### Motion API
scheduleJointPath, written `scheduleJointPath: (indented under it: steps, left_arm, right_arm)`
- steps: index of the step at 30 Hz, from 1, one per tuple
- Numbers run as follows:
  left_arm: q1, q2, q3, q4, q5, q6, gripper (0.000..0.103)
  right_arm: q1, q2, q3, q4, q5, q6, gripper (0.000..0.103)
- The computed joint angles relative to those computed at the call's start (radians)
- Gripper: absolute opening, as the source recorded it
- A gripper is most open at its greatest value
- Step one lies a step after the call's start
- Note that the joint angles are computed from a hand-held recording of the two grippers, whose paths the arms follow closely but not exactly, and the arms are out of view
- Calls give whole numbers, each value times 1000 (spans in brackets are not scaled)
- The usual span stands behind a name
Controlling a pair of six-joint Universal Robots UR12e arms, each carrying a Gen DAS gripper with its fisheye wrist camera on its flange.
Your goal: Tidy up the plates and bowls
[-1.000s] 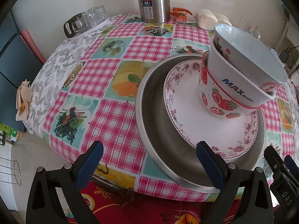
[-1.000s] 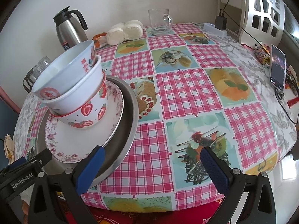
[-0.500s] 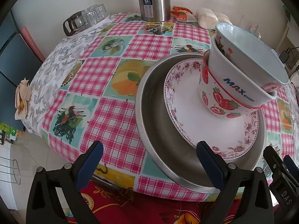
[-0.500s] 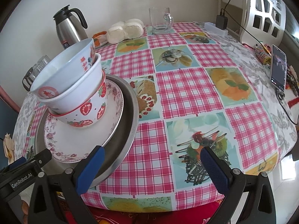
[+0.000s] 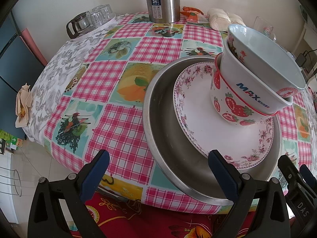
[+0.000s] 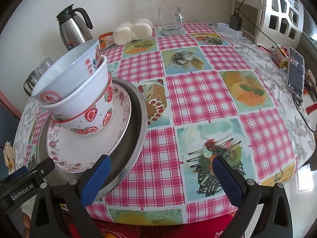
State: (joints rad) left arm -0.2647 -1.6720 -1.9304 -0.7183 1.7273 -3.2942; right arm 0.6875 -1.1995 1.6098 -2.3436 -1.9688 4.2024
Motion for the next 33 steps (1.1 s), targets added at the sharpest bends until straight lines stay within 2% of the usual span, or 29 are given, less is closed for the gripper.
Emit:
scheduleJointPath:
  steps: [27, 33]
  left_arm:
    - [-2, 5, -5, 19, -6, 19, 100]
    - [-3, 12, -15, 52, -8, 27, 100]
  right_arm:
    - [-1, 0, 1, -2, 2, -3, 103]
    - [-1, 0, 1, -3, 3, -4, 103]
